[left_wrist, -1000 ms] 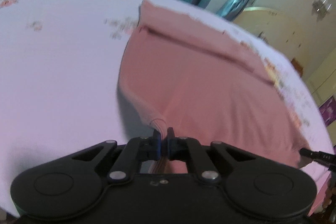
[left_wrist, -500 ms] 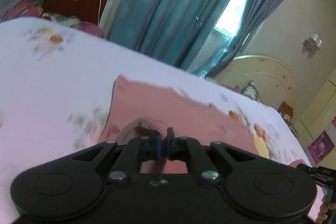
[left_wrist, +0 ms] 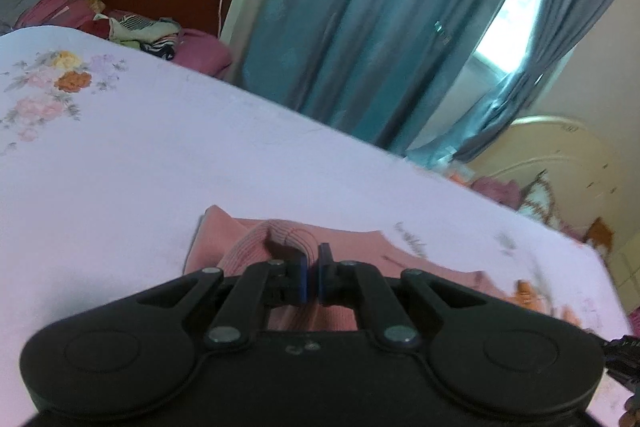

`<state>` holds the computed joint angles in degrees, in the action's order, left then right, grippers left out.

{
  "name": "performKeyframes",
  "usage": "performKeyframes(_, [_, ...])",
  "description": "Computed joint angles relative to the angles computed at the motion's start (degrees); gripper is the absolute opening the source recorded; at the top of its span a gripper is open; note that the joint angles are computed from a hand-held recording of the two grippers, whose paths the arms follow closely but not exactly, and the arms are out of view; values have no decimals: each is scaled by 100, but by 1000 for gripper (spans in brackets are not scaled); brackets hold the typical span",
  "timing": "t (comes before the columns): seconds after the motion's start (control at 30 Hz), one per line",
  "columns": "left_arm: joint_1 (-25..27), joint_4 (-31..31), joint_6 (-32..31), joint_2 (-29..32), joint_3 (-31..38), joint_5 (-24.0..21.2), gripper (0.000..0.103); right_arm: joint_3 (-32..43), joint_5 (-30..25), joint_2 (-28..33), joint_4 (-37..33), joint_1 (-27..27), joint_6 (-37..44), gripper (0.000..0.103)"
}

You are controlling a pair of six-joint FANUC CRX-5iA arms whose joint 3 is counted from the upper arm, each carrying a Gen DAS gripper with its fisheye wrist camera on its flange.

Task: Fold small clothes
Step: 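Lift the hem with both tools and fold it toward the collar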

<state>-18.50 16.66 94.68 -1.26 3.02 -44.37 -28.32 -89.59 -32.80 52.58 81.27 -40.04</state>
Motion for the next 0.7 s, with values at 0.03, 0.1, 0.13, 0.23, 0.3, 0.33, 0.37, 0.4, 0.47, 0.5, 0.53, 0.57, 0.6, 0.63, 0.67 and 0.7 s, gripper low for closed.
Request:
performKeyframes(0.03, [-54, -173, 90, 120, 131, -34, 5, -32, 218, 8, -118, -264, 114, 10])
performKeyframes(0.1, [-113, -417, 195, 279, 298, -82, 5, -98, 513, 2, -277, -603, 267, 10])
performKeyframes(0.13, [-144, -530, 262, 374, 405, -133, 5, -124, 670, 4, -375, -794, 384, 10])
performKeyframes(0.23, [-216, -839, 400, 625, 699, -315, 5, -159, 1010, 36, -638, -1172, 610, 10])
performKeyframes(0.3, [-263, -988, 426, 739, 843, -461, 11, -176, 1170, 53, -804, -1343, 689, 11])
performKeyframes(0.33, [-276, -1088, 458, 765, 886, -504, 15, -195, 1264, 40, -867, -1419, 732, 11])
performKeyframes(0.37, [-253, -1076, 427, 770, 879, -522, 15, -203, 1333, 29, -894, -1475, 763, 11])
performKeyframes(0.4, [-187, -895, 297, 776, 837, -531, 16, -262, 1429, -41, -865, -1507, 767, 16])
performKeyframes(0.47, [-59, -657, 179, 731, 748, -552, 28, -299, 1392, -58, -647, -1482, 736, 35])
performKeyframes(0.5, [-29, -730, 231, 658, 700, -485, 48, -296, 1193, -42, -488, -1401, 728, 64])
performKeyframes(0.53, [-27, -839, 279, 555, 612, -331, 67, -312, 957, -34, -281, -1297, 758, 75])
performKeyframes(0.57, [-17, -901, 258, 449, 500, -127, 71, -339, 924, -51, -159, -1289, 881, 78])
performKeyframes(0.6, [28, -839, 75, 334, 353, 56, 72, -346, 920, -101, -119, -1286, 1075, 78])
performKeyframes(0.63, [92, -657, -226, 255, 224, 180, 72, -379, 964, -185, -91, -1269, 1240, 78])
performKeyframes(0.67, [162, -407, -605, 191, 92, 265, 72, -416, 1050, -263, -91, -1273, 1394, 78])
performKeyframes(0.7, [204, -225, -921, 198, 66, 262, 72, -445, 1137, -322, -120, -1284, 1585, 78])
